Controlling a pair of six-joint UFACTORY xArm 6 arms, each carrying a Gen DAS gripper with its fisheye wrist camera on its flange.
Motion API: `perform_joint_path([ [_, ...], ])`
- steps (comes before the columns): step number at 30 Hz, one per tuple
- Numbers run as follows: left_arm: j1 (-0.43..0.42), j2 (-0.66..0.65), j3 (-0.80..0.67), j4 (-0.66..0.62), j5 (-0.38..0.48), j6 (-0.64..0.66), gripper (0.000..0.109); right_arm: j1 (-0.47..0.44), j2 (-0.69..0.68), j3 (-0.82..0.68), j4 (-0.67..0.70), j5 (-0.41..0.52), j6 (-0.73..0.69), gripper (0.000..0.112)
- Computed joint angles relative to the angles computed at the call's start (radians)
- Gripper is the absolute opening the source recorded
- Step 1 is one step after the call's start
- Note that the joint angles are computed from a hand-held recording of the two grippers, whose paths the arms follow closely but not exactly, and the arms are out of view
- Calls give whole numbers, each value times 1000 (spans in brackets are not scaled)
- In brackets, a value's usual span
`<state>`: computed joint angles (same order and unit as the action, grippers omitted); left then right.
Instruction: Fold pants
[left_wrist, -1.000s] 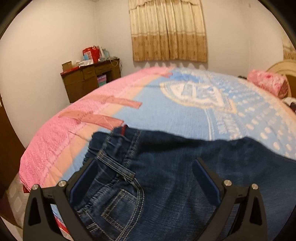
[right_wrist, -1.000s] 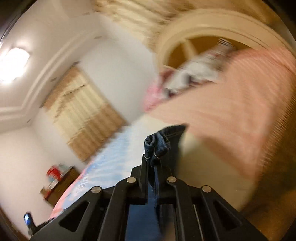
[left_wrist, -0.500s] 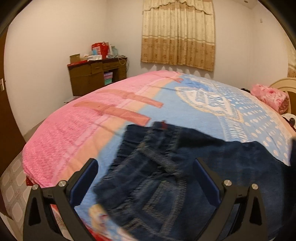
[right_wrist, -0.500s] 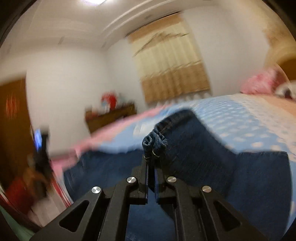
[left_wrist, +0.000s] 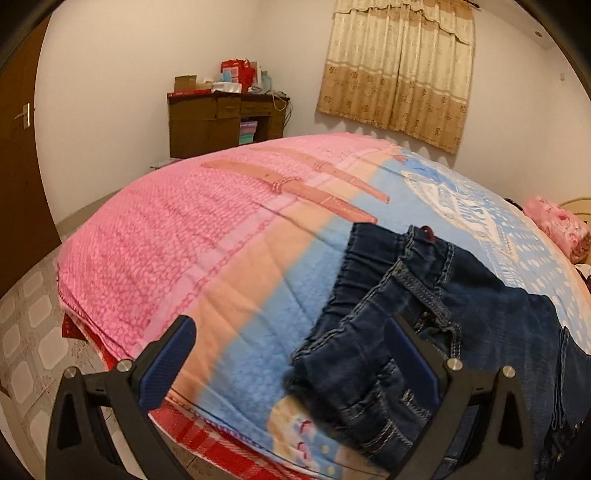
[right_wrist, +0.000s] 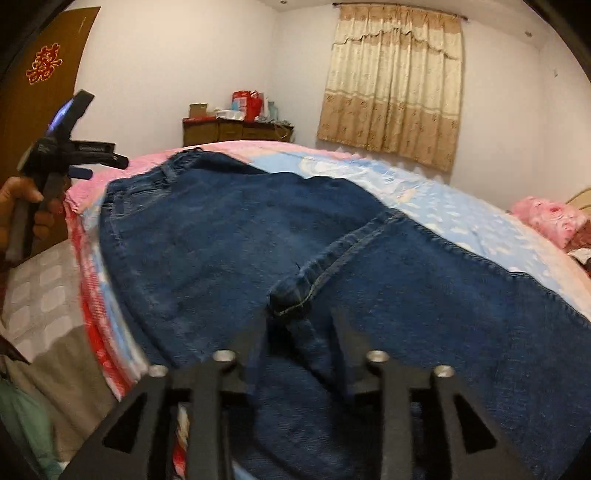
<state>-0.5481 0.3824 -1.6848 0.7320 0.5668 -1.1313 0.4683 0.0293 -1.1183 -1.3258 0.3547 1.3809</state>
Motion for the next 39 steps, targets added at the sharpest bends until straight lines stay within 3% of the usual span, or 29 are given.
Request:
perform_joint_path([
  [1, 3, -7, 13, -1, -10, -2, 103, -10, 0, 1, 53, -63, -38, 58],
  [4, 9, -28, 52, -12, -35, -1, 103, -13, 1, -22, 16, -152, 5, 61],
  [8, 23, -69, 142, -32, -119, -69, 103, -26, -3, -89, -208, -154, 275, 61],
  [11, 36, -71, 207, -114, -262, -97, 103, -55, 0, -99, -290, -187, 441, 61],
  [12, 38, -50, 203, -157, -305, -75, 103, -65, 5, -95, -275, -211, 457, 61],
  [15, 32, 10, 136, -171, -291, -84, 103, -81, 28, -78, -154, -277, 397, 61],
  [19, 28, 66, 64, -162, -275, -104, 101, -63, 31, -68, -141, -276, 379, 61],
  [22, 12, 83, 46, -213, -322, -20, 87, -58, 25, -68, -158, -263, 391, 61],
  [25, -3, 112, -7, -164, -248, -9, 86, -64, 16, -65, -210, -262, 471, 61],
  [27, 5, 107, 9, -173, -281, -25, 84, -70, -3, -56, -282, -253, 567, 61],
  [29, 17, 91, 35, -160, -322, -74, 72, -76, -20, -42, -314, -245, 616, 61],
  [31, 30, 78, 61, -173, -378, -90, 53, -87, -22, -41, -343, -256, 671, 61],
  [34, 34, 85, 67, -222, -416, -45, 48, -101, -14, -45, -394, -283, 762, 61],
  [36, 43, 79, 79, -166, -442, -98, 48, -105, -10, -46, -400, -296, 776, 61],
  [39, 58, 74, 75, 39, -461, -269, 47, -100, -10, -46, -411, -292, 778, 61],
])
